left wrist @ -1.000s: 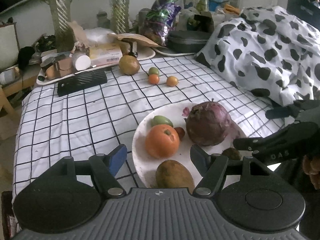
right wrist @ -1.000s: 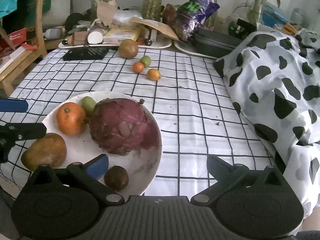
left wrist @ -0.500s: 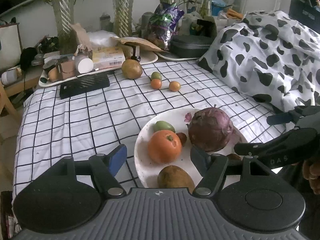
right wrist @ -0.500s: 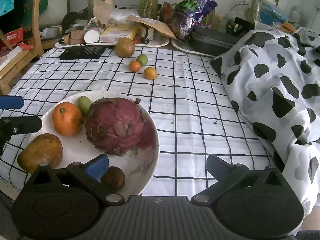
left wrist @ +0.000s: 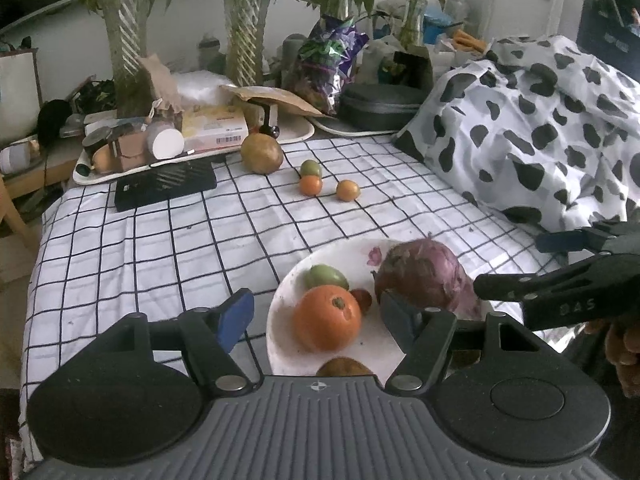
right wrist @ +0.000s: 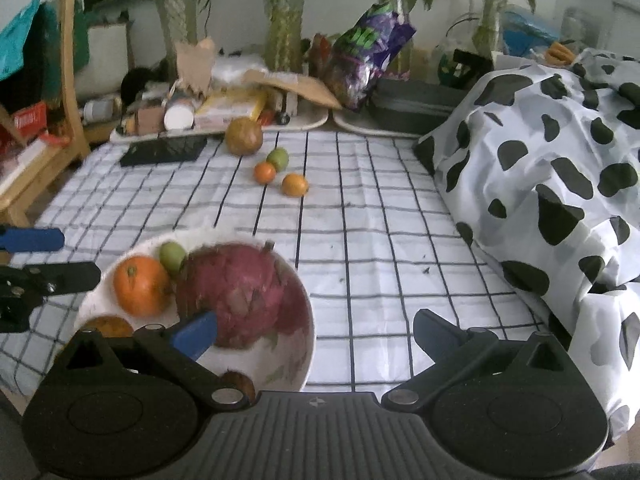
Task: Organize fruits
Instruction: 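Move both open tools from the plate back to the loose fruits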
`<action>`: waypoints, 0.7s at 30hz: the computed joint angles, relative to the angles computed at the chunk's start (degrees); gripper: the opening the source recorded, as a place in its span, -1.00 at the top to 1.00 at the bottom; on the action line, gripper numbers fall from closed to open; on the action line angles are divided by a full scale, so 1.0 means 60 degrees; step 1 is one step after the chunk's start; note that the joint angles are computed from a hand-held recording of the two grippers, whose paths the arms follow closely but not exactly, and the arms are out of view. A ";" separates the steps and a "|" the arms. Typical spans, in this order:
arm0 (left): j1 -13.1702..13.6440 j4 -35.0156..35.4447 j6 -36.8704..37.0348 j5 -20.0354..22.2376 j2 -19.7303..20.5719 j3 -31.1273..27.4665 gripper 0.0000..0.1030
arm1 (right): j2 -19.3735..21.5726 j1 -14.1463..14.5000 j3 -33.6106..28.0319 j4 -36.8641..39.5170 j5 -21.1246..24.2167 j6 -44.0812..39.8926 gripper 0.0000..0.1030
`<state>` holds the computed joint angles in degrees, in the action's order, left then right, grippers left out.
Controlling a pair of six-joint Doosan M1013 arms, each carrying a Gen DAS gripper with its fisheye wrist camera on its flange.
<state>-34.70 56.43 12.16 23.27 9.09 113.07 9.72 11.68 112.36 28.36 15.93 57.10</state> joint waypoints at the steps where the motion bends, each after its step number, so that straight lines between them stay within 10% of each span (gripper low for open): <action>1: 0.0028 0.0063 -0.0045 -0.0024 0.0015 -0.0021 -0.33 | -0.0004 -0.0033 0.0006 0.0396 -0.0067 -0.0315 -1.00; 21: 0.0743 -0.1064 0.2804 -0.0534 0.0838 -0.0929 -0.33 | 0.1025 -0.0158 -0.1113 0.1098 -0.0125 -0.1120 -1.00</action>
